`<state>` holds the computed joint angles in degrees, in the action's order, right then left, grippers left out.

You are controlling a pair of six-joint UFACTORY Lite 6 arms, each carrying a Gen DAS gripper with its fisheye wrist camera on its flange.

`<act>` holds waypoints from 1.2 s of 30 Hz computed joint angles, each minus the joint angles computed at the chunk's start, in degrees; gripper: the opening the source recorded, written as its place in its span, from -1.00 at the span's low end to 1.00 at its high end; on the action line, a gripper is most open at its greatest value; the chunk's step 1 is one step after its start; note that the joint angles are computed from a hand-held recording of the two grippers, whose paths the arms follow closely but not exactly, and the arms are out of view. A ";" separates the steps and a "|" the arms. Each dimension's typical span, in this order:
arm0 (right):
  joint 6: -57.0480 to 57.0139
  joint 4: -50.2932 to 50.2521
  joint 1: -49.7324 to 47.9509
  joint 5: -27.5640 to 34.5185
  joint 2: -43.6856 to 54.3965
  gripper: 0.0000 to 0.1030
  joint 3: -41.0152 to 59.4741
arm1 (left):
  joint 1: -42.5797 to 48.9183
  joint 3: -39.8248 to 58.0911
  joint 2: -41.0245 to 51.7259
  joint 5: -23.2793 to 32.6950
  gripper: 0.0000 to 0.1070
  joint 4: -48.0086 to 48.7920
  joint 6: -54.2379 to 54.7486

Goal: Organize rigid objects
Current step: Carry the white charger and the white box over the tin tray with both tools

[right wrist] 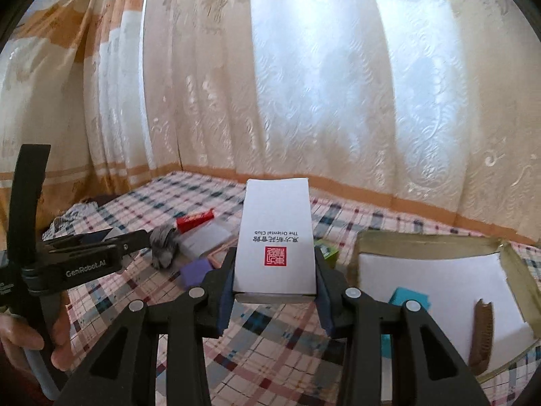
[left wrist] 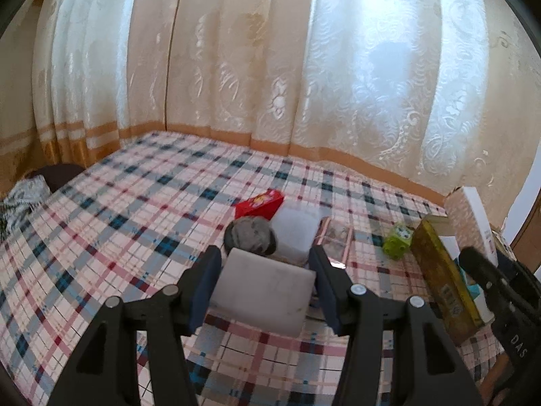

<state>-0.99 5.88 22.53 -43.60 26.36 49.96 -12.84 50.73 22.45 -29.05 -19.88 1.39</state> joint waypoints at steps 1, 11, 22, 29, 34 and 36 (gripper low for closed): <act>-0.19 0.26 -0.30 -1.09 -0.86 -0.16 -1.10 | -1.41 -0.46 -1.35 -0.35 0.01 -2.96 2.82; 3.24 -3.05 -5.30 -4.17 -5.58 -0.16 -6.83 | -10.44 3.10 -3.47 -1.64 0.01 -18.38 16.81; 6.20 -6.41 -11.90 -6.45 -9.06 -0.16 -10.61 | -17.59 12.65 3.19 -1.17 0.01 -27.17 24.70; 4.90 -6.83 -15.36 -7.86 -10.00 -0.16 -12.17 | -21.04 20.75 8.16 0.39 0.01 -31.61 30.01; 5.82 -9.10 -19.85 -8.29 -10.58 -0.16 -12.84 | -23.22 26.48 12.11 1.69 0.01 -35.18 33.40; 6.37 -10.28 -21.58 -8.02 -10.40 -0.16 -12.35 | -24.20 29.05 14.01 1.96 0.01 -37.29 35.47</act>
